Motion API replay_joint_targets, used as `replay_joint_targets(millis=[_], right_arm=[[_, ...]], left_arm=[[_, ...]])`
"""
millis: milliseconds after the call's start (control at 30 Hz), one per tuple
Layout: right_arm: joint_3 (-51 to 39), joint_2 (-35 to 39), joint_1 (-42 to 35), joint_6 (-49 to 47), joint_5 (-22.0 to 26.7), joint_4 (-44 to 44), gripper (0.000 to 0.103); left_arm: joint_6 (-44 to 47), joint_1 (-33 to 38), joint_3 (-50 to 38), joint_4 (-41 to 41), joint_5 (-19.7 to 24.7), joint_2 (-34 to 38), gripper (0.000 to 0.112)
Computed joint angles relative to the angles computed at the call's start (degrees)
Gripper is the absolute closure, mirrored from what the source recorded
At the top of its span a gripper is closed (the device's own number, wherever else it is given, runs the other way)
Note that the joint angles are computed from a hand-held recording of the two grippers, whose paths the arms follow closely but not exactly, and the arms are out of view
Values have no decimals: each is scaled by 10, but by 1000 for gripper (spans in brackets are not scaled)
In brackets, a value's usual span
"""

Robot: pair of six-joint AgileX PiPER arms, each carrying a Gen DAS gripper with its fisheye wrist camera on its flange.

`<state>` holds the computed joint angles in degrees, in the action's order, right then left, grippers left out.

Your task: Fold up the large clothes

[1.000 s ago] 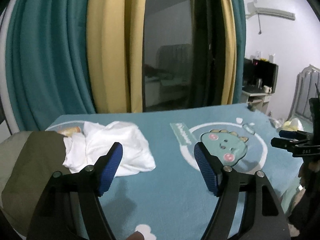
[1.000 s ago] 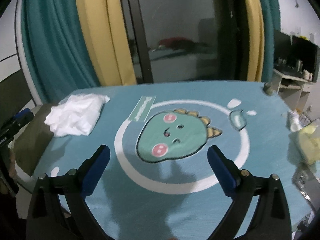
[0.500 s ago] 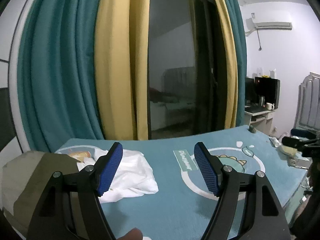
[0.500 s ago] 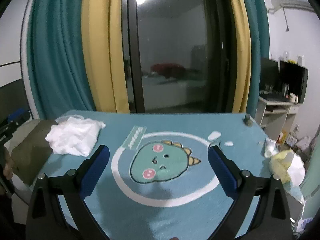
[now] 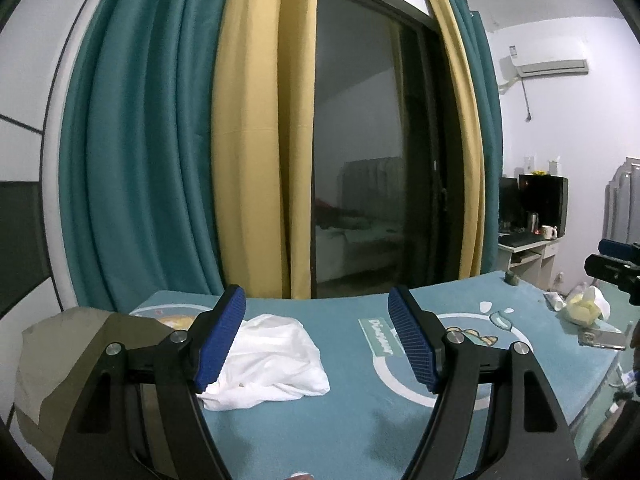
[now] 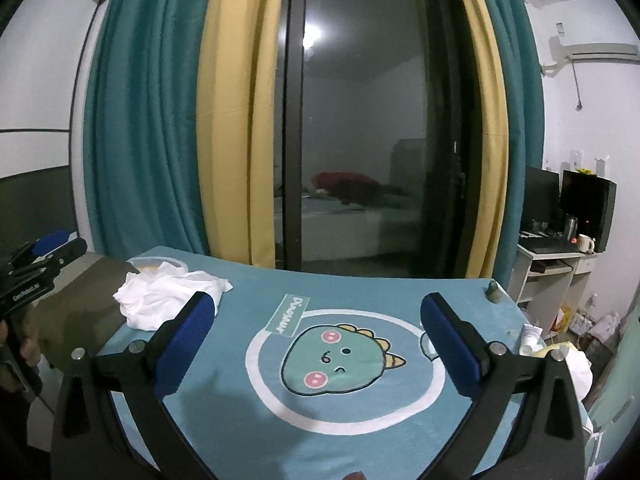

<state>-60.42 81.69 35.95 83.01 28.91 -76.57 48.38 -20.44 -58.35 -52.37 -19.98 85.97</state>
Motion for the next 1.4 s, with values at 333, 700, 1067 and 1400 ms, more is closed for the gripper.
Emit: replay_joint_targets(millis=[333, 700, 1067, 1400], right_arm=[[5, 24, 2, 47, -8, -24, 1], [-10, 42, -7, 14, -12, 13, 1], [-14, 46, -15, 10, -21, 17, 1], [-21, 52, -10, 10, -13, 21, 1]], left_arm=[[-100, 37, 12, 88, 30, 6, 35], [-144, 48, 8, 130, 38, 20, 35], [-125, 33, 12, 108, 27, 22, 35], [-134, 34, 12, 115, 26, 24, 35]])
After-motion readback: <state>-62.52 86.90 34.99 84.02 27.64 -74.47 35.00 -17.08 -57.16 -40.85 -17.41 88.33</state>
